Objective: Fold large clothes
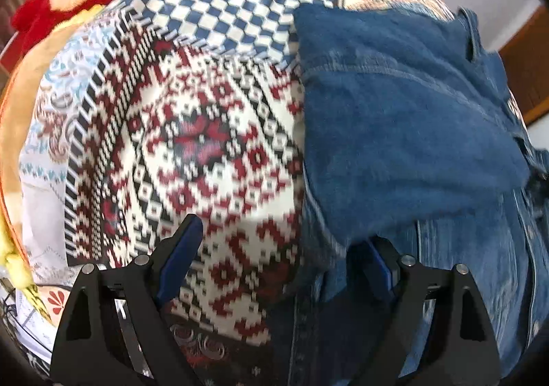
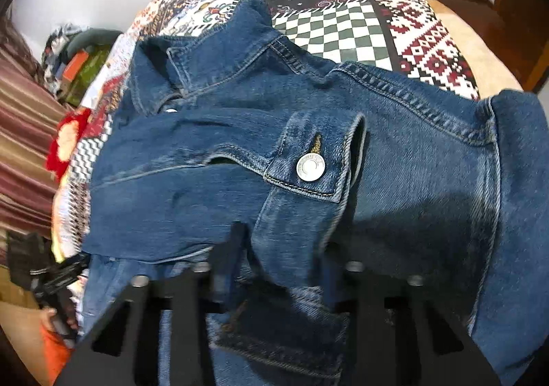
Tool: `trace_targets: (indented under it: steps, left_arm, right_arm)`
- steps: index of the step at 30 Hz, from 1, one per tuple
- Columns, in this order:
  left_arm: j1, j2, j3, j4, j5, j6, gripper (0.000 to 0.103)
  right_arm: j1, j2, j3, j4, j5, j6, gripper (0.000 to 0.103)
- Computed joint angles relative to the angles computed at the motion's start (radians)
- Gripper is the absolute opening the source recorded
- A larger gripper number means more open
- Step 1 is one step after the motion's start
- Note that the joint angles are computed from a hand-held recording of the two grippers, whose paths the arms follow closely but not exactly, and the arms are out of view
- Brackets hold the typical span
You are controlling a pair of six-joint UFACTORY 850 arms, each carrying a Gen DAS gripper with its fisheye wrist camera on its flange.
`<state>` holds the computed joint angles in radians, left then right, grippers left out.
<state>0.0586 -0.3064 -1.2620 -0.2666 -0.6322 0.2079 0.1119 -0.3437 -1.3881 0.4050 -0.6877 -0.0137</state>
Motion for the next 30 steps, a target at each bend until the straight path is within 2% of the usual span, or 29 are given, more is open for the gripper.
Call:
trace_targets:
  steps: [3, 6, 11, 15, 19, 21, 22, 23, 24, 25, 26, 30]
  left_arm:
    - [-0.011, -0.006, -0.016, 0.045, 0.016, -0.058, 0.086]
    - [-0.018, 0.008, -0.007, 0.095, 0.048, -0.089, 0.086]
    - [-0.006, 0.026, 0.019, 0.128, 0.080, -0.136, 0.086]
    - [0.018, 0.024, 0.027, 0.061, 0.060, -0.106, 0.088]
    - [0.005, 0.022, 0.030, 0.115, 0.061, -0.136, 0.088]
    - [0.003, 0.018, 0.027, 0.129, 0.061, -0.143, 0.088]
    - [0.004, 0.016, 0.026, 0.131, 0.058, -0.144, 0.088]
    - [0.005, 0.014, 0.025, 0.128, 0.056, -0.142, 0.088]
    - [0.008, 0.014, 0.026, 0.121, 0.052, -0.136, 0.088]
    - [0.010, 0.014, 0.025, 0.118, 0.044, -0.134, 0.088]
    - [0.012, 0.017, 0.025, 0.119, 0.036, -0.135, 0.088]
    - [0.004, 0.075, 0.057, 0.171, 0.037, -0.136, 0.088]
  right_arm:
    - [0.009, 0.035, 0.006, -0.010, 0.033, -0.003, 0.018]
    - [0.018, 0.094, 0.025, 0.008, 0.061, -0.031, 0.018]
    - [0.046, 0.164, 0.056, -0.082, 0.090, -0.013, 0.017]
    - [0.067, 0.168, 0.090, -0.245, 0.077, 0.092, 0.018]
    - [0.060, 0.142, 0.115, -0.269, 0.040, 0.110, 0.019]
    - [0.062, 0.142, 0.124, -0.294, 0.043, 0.117, 0.028]
    - [0.070, 0.143, 0.126, -0.344, 0.044, 0.154, 0.044]
    - [0.082, 0.145, 0.125, -0.437, 0.038, 0.221, 0.067]
    - [0.093, 0.146, 0.126, -0.520, 0.031, 0.284, 0.076]
    - [0.101, 0.150, 0.132, -0.586, 0.032, 0.324, 0.082]
    - [0.104, 0.161, 0.147, -0.611, 0.050, 0.329, 0.082]
    - [0.080, 0.192, 0.163, -0.522, 0.055, 0.274, 0.082]
